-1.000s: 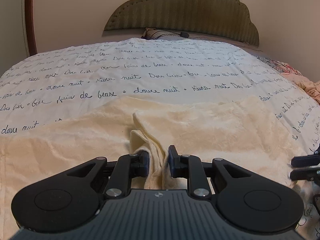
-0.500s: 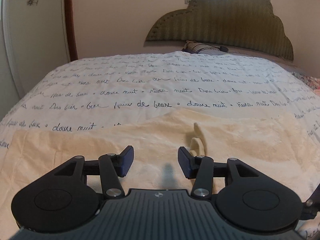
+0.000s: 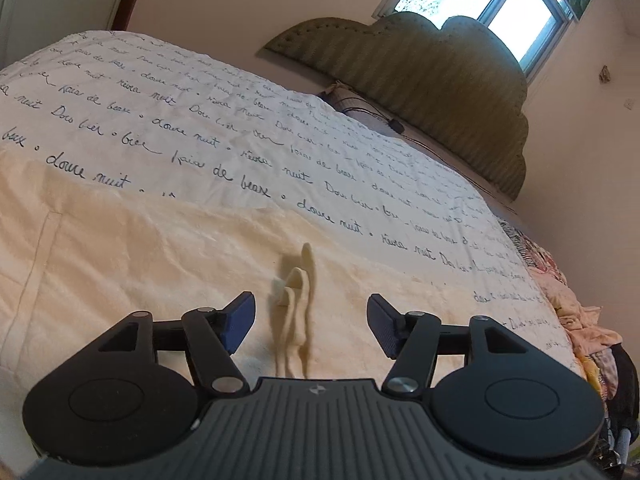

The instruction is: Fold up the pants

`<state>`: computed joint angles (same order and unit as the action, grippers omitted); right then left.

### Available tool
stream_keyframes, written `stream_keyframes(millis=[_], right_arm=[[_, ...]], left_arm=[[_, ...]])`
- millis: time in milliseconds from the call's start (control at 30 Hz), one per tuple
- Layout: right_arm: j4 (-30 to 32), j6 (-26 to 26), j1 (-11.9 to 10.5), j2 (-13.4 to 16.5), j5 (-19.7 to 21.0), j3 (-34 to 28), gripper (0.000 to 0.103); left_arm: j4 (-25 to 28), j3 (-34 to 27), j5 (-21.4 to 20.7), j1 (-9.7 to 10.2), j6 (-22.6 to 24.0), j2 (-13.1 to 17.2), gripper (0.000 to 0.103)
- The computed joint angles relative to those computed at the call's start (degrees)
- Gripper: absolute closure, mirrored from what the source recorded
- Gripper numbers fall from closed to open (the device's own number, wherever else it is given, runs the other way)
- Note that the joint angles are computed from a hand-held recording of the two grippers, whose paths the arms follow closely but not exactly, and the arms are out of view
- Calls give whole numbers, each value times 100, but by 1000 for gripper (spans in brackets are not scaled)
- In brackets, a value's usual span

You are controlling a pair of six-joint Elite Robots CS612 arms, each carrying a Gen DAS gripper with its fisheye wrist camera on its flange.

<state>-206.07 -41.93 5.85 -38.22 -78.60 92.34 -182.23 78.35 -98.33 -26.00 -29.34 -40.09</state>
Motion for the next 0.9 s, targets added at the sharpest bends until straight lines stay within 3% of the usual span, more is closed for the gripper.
stream_keyframes(millis=[100, 267, 367, 433, 500, 567, 667, 900], right_arm=[[-120, 254, -33, -28, 84, 19, 94], [-211, 1490, -290, -208, 698, 139, 95], [-60, 2084, -456, -303, 1244, 197, 95], [62, 2347, -527, -325, 1554, 206, 95], [175, 2512, -558, -327, 1751, 201, 95], [302, 2570, -571, -345, 1863, 215, 95], [549, 2678, -589, -337, 2047, 188, 96], [971, 2588, -611, -375, 2365, 204, 95]], left_arm=[[86, -61, -569, 62, -186, 57, 37], [173, -382, -1616, 193, -878, 330, 37], [171, -630, -1930, 205, -1220, 522, 37], [187, -762, -1859, 188, -1420, 616, 38], [239, -855, -1659, 167, -1587, 678, 51], [296, -900, -1496, 150, -1525, 699, 84], [299, -738, -912, 69, -1067, 574, 100], [25, -256, -377, -8, -521, 313, 102]])
